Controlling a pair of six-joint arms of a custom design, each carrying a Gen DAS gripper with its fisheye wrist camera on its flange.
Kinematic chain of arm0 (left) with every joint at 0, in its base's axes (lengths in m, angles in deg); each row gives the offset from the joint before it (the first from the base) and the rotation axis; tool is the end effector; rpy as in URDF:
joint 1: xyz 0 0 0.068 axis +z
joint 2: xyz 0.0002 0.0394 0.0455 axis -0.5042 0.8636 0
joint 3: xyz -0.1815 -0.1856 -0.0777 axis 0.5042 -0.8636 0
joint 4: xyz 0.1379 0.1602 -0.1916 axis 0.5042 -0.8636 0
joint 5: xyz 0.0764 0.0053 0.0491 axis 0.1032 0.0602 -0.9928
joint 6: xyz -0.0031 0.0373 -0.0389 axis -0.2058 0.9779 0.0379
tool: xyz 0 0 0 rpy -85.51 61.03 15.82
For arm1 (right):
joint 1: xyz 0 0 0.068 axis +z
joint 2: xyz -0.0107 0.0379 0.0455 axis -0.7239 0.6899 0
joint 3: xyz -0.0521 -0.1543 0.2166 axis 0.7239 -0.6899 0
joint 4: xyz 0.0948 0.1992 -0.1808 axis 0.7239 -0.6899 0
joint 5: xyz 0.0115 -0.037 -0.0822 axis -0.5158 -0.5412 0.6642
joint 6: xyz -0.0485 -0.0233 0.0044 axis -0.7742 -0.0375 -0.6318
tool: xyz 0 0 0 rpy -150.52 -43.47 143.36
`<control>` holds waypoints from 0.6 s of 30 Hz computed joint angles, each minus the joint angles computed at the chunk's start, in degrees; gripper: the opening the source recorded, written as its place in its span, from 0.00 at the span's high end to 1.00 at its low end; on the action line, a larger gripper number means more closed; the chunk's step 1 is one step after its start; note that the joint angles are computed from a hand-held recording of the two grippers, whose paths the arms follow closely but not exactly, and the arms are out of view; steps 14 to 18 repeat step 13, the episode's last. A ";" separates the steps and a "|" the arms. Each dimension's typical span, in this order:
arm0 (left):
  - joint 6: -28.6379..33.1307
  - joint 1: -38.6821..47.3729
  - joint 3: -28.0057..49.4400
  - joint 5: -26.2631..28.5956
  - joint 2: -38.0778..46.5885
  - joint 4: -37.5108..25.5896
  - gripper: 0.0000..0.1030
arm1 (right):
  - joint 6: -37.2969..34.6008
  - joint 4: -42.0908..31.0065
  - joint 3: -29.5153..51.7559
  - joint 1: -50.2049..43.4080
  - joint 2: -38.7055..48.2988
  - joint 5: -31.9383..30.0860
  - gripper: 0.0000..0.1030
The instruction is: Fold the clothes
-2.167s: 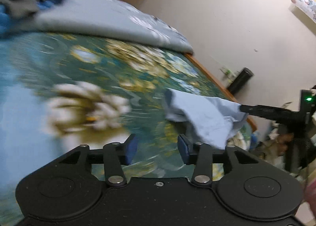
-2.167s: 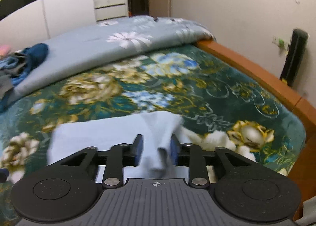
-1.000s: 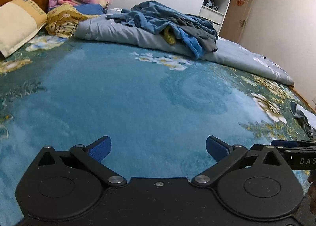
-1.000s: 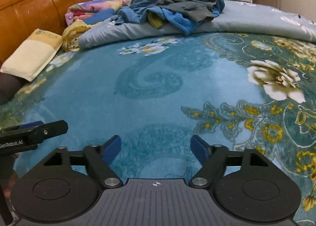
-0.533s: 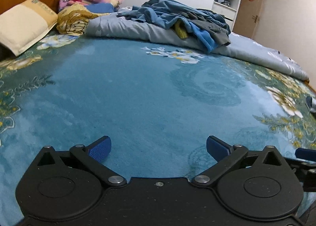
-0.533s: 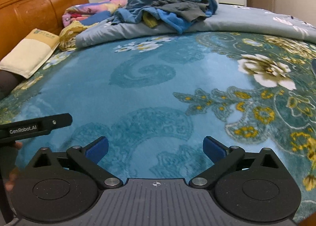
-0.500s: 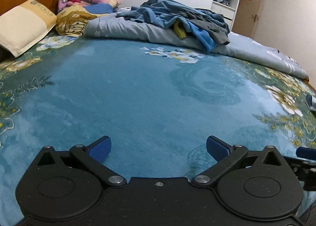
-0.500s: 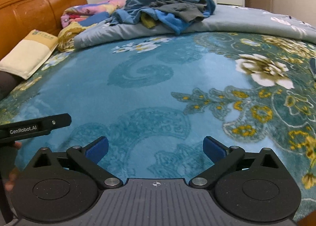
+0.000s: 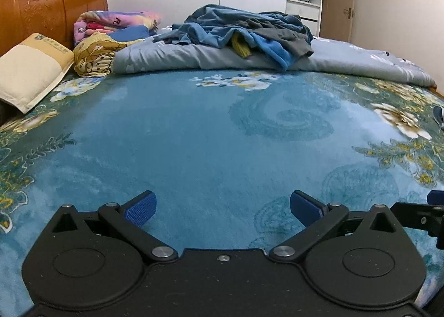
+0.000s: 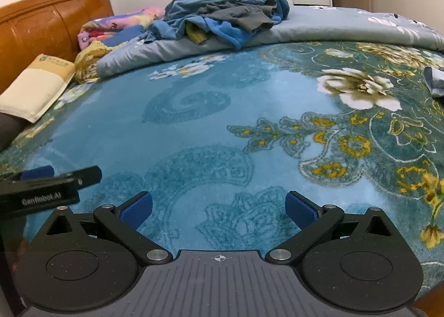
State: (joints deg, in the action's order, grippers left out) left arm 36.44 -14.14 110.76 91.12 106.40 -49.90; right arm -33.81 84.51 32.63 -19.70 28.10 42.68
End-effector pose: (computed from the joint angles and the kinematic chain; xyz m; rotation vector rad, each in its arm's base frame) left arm 0.3050 0.0758 0.1325 0.1424 2.1969 -0.0920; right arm 0.2667 0.1269 0.1366 0.0514 2.3115 0.2507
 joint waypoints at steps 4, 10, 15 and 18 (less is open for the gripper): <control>0.03 -0.58 -0.47 -0.37 -0.45 -0.40 0.01 | 0.45 -0.03 -0.08 -0.46 0.16 -0.39 0.00; 0.24 -1.25 -2.04 -2.28 -0.80 1.62 0.01 | 0.43 0.04 -0.09 -0.90 0.50 -1.17 0.00; 0.11 -1.29 -2.01 -2.28 -0.84 1.81 0.01 | 0.56 -0.15 0.11 -1.05 0.85 -1.52 0.00; 0.11 -1.29 -2.01 -2.28 -0.84 1.81 0.01 | 0.56 -0.15 0.11 -1.05 0.85 -1.52 0.00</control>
